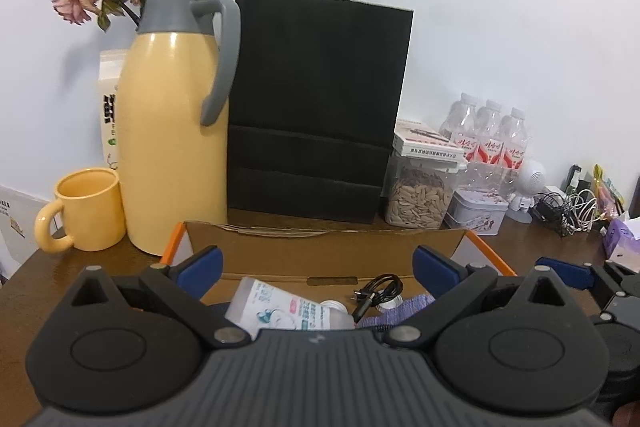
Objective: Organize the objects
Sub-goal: 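Withdraw both tools from the box back over the table, then grasp the small tan box with the left tool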
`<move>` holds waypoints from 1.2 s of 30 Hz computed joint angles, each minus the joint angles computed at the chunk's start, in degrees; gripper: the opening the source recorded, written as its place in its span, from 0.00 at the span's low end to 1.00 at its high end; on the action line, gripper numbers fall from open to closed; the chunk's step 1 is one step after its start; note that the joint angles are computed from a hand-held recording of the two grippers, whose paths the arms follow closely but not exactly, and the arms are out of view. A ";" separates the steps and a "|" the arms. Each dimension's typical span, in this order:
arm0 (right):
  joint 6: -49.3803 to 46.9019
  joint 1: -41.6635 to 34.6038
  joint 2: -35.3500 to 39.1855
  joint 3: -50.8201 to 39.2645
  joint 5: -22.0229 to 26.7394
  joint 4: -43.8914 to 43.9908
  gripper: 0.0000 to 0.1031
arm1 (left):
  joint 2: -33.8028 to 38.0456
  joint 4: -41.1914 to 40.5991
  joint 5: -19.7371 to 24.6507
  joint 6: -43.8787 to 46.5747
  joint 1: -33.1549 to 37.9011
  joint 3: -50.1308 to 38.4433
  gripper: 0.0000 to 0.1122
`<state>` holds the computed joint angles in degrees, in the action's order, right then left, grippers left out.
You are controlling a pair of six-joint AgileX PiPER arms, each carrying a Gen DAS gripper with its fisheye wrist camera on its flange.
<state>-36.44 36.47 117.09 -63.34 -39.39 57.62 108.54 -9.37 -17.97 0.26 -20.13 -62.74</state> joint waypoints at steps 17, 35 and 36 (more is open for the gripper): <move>3.16 13.47 -9.74 18.87 -11.43 7.35 1.00 | -12.72 4.76 -2.93 -3.87 -1.57 20.78 0.92; 11.60 16.89 -9.49 27.16 -12.41 8.43 1.00 | -7.12 -19.79 -7.22 13.96 -13.22 27.91 0.92; 11.88 16.75 -9.51 27.25 -12.19 8.51 1.00 | -6.77 -20.82 -6.56 14.81 -13.65 27.30 0.92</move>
<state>-24.56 53.22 107.58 -36.08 -51.59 66.13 101.76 -30.19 -24.53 15.07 -33.78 -35.44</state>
